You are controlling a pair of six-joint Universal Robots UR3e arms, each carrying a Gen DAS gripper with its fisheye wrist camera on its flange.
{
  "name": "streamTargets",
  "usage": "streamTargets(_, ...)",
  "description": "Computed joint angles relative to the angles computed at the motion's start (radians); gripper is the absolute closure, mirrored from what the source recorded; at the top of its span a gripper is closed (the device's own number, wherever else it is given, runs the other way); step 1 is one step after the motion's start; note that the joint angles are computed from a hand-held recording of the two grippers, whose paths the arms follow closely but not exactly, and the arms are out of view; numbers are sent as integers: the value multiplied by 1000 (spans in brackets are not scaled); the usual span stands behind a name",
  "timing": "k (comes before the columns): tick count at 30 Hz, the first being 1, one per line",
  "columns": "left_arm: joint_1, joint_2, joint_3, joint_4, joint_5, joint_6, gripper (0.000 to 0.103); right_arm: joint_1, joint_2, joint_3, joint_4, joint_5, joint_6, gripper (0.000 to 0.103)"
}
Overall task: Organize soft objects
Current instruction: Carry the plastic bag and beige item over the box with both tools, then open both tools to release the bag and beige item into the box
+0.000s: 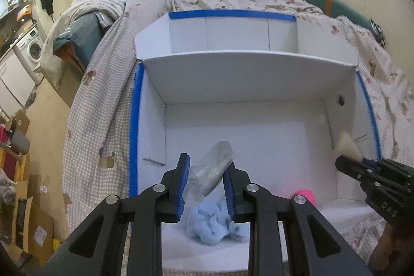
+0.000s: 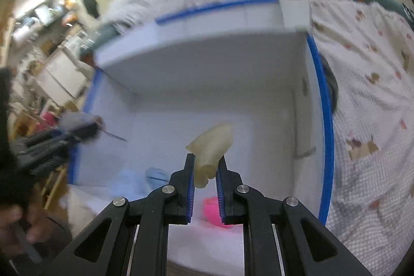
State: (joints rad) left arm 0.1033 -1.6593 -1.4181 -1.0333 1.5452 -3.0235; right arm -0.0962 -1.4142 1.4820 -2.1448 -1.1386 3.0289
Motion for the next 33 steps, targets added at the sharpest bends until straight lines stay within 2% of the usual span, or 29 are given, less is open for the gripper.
streamTargets(2, -16, -47, 18, 15, 13, -5, 80, -17, 30, -8, 9, 32, 16, 87)
streamTargets(7, -22, -99, 1, 74, -26, -19, 80, 2, 76, -40, -1, -5, 32, 87)
streamTargets(10, -51, -104, -45, 161, 12, 0, 80, 12, 85, -44, -1, -19, 30, 87)
streamTargets(15, -17, -134, -12, 113, -85, -15, 80, 39, 124, -74, 38, -52, 28, 87)
streamTargets(23, -2, -168, 6, 66, -60, -30, 80, 88, 190, -139, 126, -75, 9, 87)
streamTargets(33, 7, -152, -11, 61, -72, -26, 79, 109, 223, -173, 138, -84, 14, 86)
